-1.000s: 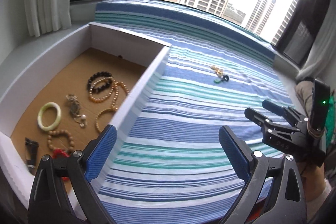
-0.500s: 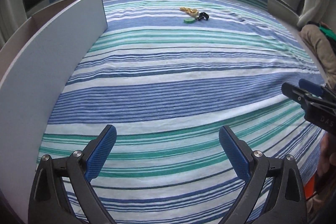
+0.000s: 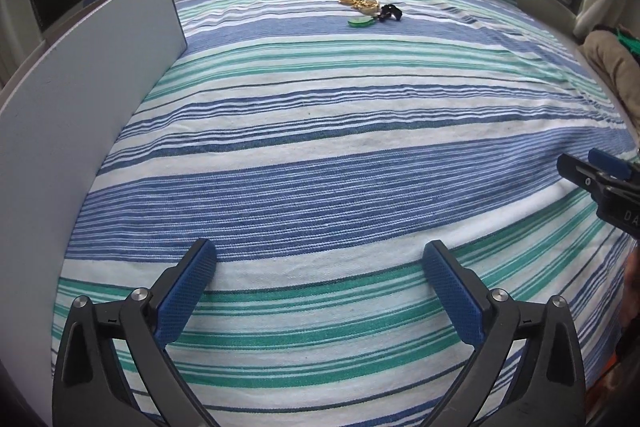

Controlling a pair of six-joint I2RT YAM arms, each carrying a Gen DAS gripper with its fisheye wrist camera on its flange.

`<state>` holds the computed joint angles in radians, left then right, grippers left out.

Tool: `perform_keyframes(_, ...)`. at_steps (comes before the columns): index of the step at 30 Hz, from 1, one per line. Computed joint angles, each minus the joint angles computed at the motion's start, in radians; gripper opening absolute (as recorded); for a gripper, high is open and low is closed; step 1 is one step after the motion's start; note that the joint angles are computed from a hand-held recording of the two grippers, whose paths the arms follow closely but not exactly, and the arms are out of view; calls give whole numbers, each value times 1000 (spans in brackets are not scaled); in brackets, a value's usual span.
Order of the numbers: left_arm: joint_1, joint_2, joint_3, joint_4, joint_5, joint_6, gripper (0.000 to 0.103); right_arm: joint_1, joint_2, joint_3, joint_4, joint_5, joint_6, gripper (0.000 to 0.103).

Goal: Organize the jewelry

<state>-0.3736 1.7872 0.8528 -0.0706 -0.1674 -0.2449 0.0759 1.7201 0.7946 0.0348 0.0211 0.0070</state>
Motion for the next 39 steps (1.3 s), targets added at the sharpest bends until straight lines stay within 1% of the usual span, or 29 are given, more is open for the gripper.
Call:
perform_keyframes(4, -5, -2, -15, 24, -7, -2, 103, -6, 31, 0, 13, -8, 2, 84)
perform_keyframes(7, -6, -6, -24, 35, -9, -4, 103, 4, 27, -29, 58, 14, -4, 85)
perform_keyframes(11, -14, -17, -38, 34, -19, -15, 103, -3, 25, -27, 53, 4, -2, 86)
perform_keyframes(16, -13, -28, -48, 30, -11, -3, 103, -4, 31, -18, 43, 1, -9, 90)
perform_keyframes(22, -7, -50, -23, -68, 17, 14, 102, -3, 31, -17, 41, -3, -11, 91)
perform_keyframes(26, -6, -119, -29, -110, 25, 31, 102, -3, 31, -17, 41, -2, -10, 92)
perform_keyframes(28, 5, -152, -13, -145, 48, 41, 102, -3, 31, -17, 41, -2, -10, 92)
perform_keyframes(31, 42, -169, 53, -219, 120, 50, 102, -3, 31, -17, 40, -2, -10, 92)
perform_keyframes(34, 101, -139, 186, -330, 222, 61, 102, -3, 31, -17, 40, -2, -10, 92)
perform_keyframes(37, 177, -66, 380, -449, 326, 46, 102, -2, 31, -17, 40, -2, -9, 92)
perform_keyframes(39, 214, 32, 548, -533, 382, 49, 102, -2, 31, -17, 39, -1, -10, 92)
